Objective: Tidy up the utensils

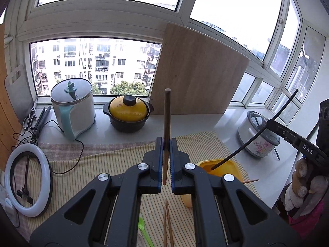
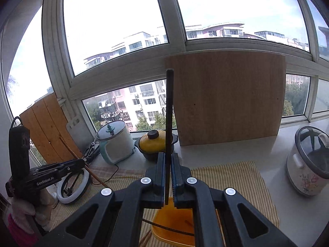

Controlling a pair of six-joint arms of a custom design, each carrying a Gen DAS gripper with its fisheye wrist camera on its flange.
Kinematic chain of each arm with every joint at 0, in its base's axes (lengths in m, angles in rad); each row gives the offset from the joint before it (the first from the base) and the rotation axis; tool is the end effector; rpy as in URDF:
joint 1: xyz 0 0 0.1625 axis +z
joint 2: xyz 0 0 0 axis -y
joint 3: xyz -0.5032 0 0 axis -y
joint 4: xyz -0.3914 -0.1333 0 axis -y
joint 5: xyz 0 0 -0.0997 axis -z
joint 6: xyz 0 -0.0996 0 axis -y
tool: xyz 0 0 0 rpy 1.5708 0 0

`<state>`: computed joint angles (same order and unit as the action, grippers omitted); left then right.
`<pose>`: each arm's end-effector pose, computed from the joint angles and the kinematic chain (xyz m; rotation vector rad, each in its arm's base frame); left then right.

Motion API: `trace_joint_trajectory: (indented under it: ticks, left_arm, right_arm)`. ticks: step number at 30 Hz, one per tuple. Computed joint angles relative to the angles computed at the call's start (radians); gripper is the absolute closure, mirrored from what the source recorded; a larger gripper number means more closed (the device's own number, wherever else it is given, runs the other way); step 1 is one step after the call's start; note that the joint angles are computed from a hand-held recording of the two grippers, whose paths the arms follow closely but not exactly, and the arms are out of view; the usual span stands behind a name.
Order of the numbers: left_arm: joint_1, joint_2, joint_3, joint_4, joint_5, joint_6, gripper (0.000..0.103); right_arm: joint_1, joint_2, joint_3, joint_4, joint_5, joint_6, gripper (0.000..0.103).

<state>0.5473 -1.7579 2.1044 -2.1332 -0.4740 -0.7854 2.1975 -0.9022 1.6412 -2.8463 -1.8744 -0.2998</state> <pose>-0.2104 -0.3881 0.5009 0.1226 2.3140 -1.2653 0.5152 -0.5350 0.2630 1.1522 -2.5717 0.8337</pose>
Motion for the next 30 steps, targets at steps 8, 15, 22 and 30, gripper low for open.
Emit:
trace_joint_trajectory:
  ticks: [8,15,22,30]
  left_arm:
    - [0.016,0.096,-0.014,-0.220,-0.047,0.161,0.099]
    - [0.048,0.173,-0.021,-0.308,-0.108,0.220,0.099]
    - [0.065,0.211,-0.031,-0.321,-0.144,0.231,0.099]
    - [0.087,0.250,-0.035,-0.261,-0.201,0.213,0.099]
  right_arm:
    - [-0.038,-0.016,0.025,0.026,-0.051,-0.015,0.100]
    - [-0.058,-0.009,0.044,0.045,-0.077,-0.023,0.100]
    - [-0.073,0.001,0.052,0.056,-0.094,-0.023,0.100]
    - [-0.084,0.005,0.059,0.081,-0.106,-0.012,0.100]
